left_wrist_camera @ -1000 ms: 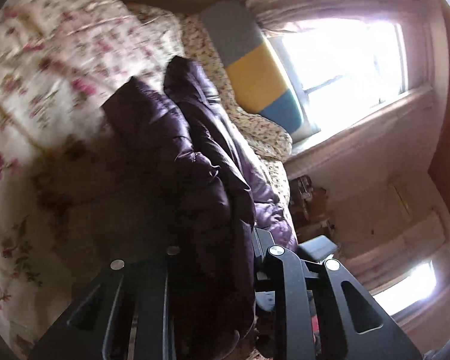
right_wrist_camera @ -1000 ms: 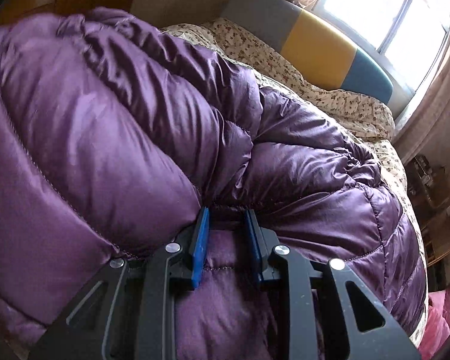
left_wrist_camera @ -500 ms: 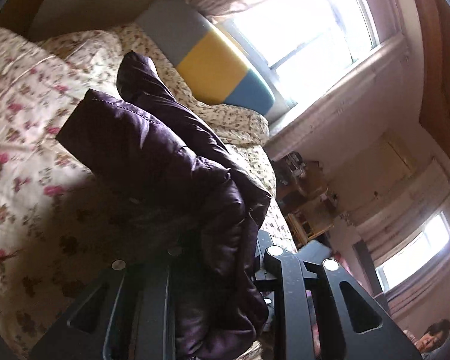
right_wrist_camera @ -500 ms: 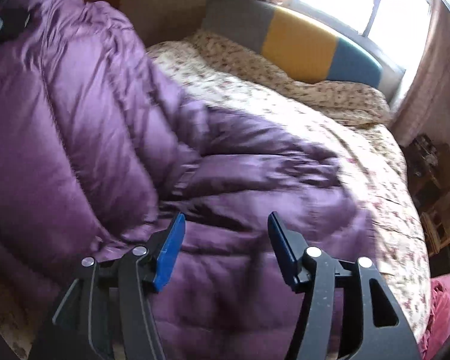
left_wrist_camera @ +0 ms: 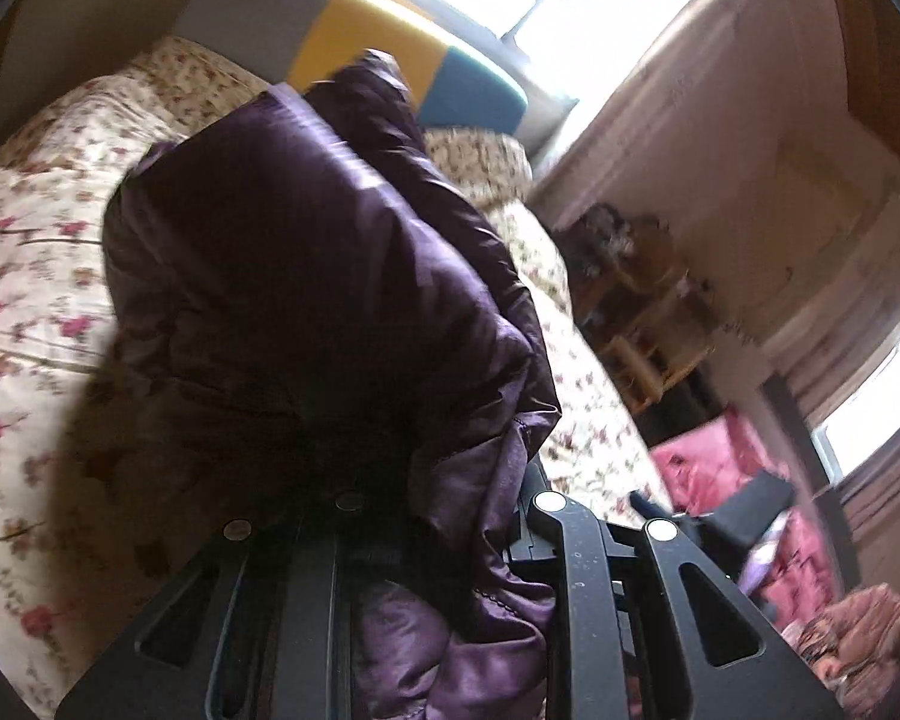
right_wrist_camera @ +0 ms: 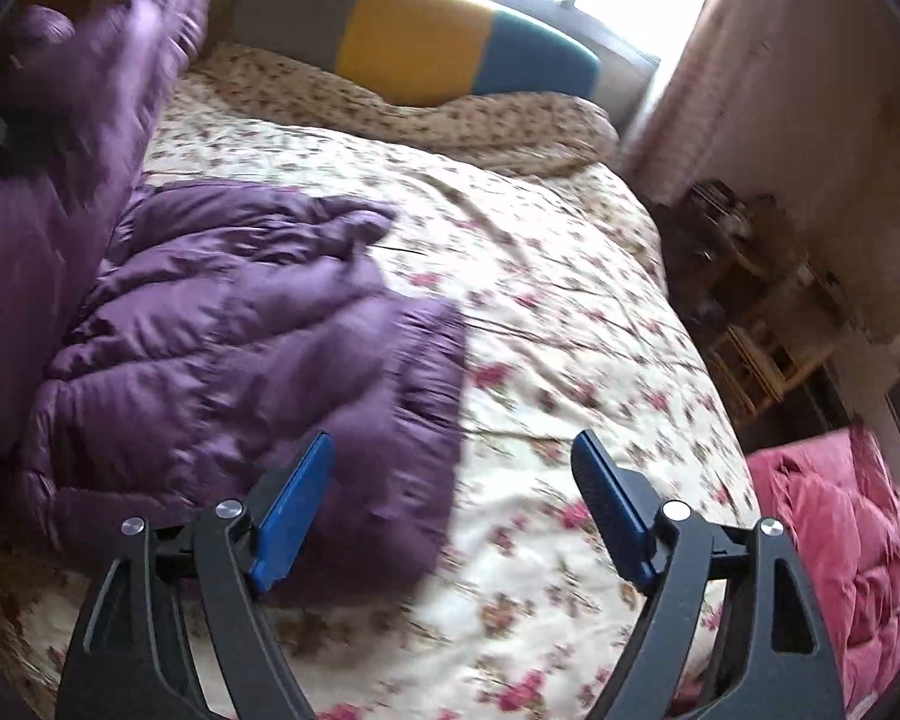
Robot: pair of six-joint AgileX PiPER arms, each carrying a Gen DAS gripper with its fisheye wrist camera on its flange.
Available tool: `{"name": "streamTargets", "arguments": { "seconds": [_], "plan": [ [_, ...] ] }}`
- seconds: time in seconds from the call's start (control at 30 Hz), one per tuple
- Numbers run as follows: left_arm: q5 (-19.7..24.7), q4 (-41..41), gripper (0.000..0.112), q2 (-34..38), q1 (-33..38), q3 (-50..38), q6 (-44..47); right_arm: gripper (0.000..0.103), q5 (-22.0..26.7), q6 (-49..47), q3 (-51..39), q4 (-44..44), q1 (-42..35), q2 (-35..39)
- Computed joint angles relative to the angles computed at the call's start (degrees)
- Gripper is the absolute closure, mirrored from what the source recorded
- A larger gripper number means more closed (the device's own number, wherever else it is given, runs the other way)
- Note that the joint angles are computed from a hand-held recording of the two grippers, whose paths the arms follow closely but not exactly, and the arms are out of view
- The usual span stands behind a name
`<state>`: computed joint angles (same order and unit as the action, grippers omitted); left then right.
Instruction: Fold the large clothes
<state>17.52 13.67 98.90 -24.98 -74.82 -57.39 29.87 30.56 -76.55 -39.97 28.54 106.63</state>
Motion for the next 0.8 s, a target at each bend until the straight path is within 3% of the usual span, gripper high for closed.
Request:
{"name": "streamTargets", "arguments": {
  "seconds": [0.2, 0.43, 0.57, 0.7, 0.8],
  "plan": [
    [7.9, -6.7, 0.092, 13.7, -2.6, -15.9, 9.2, 0.019, -1.0, -0.7, 3.5, 2.1, -4.1, -2.5],
    [12.5, -9.2, 0.092, 23.5, -3.8, -26.5, 12.8, 0.019, -0.6, -3.1, 4.3, 5.7, -7.0, -1.1],
    [11.7, -6.5, 0.088, 21.4, -5.0, -24.4, 9.9, 0.019, -0.8, -1.9, 5.0, 5.3, -6.9, -0.8],
    [9.1, -4.6, 0.060, 17.4, -5.7, -20.8, 7.9, 0.019, 0.5, 2.7, 5.5, 1.5, -5.0, -1.2],
    [6.7, -1.2, 0.054, 13.8, -6.3, -16.8, 4.9, 0.019, 1.0, 5.3, 6.2, -1.4, -3.7, -2.0]
  ]
}}
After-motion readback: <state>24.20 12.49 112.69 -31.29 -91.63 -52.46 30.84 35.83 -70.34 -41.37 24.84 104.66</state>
